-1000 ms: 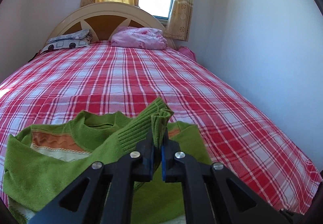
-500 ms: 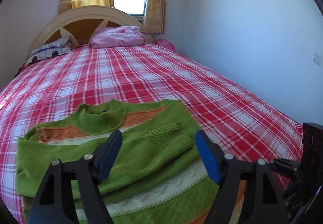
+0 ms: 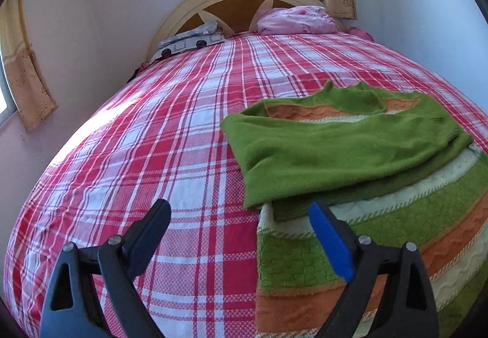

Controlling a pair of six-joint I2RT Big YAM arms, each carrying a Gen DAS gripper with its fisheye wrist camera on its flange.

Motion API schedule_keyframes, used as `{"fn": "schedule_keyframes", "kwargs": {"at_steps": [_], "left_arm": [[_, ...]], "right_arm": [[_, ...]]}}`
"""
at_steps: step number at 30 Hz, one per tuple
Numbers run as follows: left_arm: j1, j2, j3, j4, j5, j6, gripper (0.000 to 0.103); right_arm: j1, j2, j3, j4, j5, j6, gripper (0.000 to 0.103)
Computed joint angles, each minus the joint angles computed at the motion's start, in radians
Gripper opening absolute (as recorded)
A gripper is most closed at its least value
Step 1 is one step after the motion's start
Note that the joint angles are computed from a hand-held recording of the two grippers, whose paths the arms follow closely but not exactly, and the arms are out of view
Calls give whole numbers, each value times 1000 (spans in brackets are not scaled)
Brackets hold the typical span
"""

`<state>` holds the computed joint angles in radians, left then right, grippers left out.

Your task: Fold small clothes

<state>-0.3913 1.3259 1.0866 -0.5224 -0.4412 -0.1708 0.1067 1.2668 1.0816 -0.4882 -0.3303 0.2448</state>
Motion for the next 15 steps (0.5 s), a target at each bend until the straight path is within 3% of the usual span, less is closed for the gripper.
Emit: {"fn": "schedule_keyframes", "kwargs": {"at_steps": [3, 6, 10, 13, 14, 15], "left_arm": [[5, 48, 26, 3, 14, -7, 100], [7, 98, 49, -35, -84, -10, 100], [42, 116, 63, -85, -4, -53, 103], [45, 119, 58, -80, 8, -57, 103], [41, 117, 55, -76, 4, -57, 103], [40, 115, 52, -73, 4, -57, 103]], "right_arm": [[32, 98, 103, -48, 53, -19, 66], [47, 194, 190, -107, 110, -27, 64], [48, 288, 265, -161, 143, -10, 57], [55, 337, 299, -185, 119, -25, 45], [59, 342, 303, -185, 134, -26, 37], [65, 341, 301, -180, 162, -30, 15]]}}
